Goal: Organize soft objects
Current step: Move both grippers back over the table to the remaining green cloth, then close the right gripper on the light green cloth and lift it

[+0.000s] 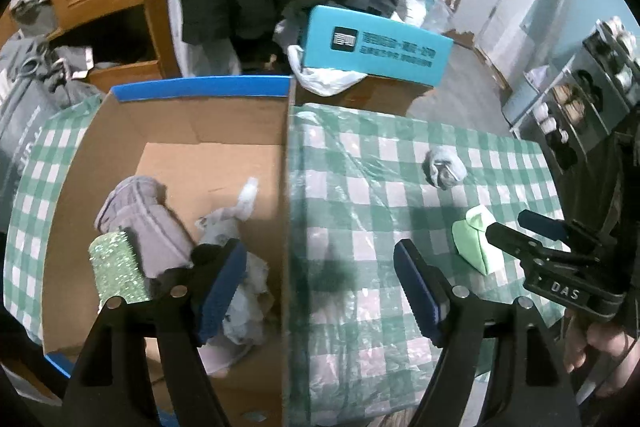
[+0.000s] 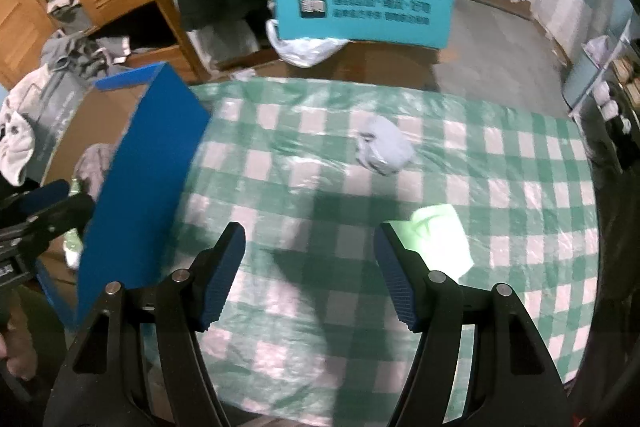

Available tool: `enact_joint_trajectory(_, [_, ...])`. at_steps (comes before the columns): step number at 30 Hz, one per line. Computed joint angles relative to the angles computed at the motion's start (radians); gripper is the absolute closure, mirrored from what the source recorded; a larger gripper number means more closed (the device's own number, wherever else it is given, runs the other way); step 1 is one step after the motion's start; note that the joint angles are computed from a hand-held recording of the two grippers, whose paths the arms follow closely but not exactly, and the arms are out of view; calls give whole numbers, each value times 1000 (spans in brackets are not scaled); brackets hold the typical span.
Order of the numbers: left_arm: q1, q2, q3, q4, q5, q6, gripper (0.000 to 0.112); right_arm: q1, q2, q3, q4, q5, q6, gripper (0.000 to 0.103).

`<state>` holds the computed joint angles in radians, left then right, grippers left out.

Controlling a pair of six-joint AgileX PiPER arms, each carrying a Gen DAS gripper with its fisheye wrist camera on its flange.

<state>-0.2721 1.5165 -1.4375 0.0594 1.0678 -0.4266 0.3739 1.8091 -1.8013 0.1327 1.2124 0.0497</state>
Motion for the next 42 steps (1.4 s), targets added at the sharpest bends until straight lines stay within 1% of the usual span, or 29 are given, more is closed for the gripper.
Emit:
enact_joint_trajectory(1, [-13,10,-8,6,2,-1,31,-8,-1,10,-10,-4,-2,37])
enact_joint_trajectory(3, [-37,31,-24,17,2,-5,30,-23,-3,26,-21,-12,-4,37])
enact_joint_trajectory(13, [-103,158,-98,-1,17,34,30,-90,19,72,-42,-21,-23,35])
enact_joint_trajectory(19, [-122,233,-129,-19,7,48,30,-111,65,89,-65,-27,-25,35])
enact_joint_trajectory(22, [-142,269,-135,5,5,38,30,-130,88,98,-51,-31,-25,35])
enact_joint_trajectory(32, [-125,337,-133,-59,-24,61,30,-137,133,158,-96,-84,-16,35])
enact_joint_trajectory(38, [-129,374,-163,-85,-5,77,30,-132,166,179,-125,-106,-12,35])
enact_joint_trajectory(42, [-131,391,-180,-95,-1,83,30,-132,161,200,-137,-138,-17,35])
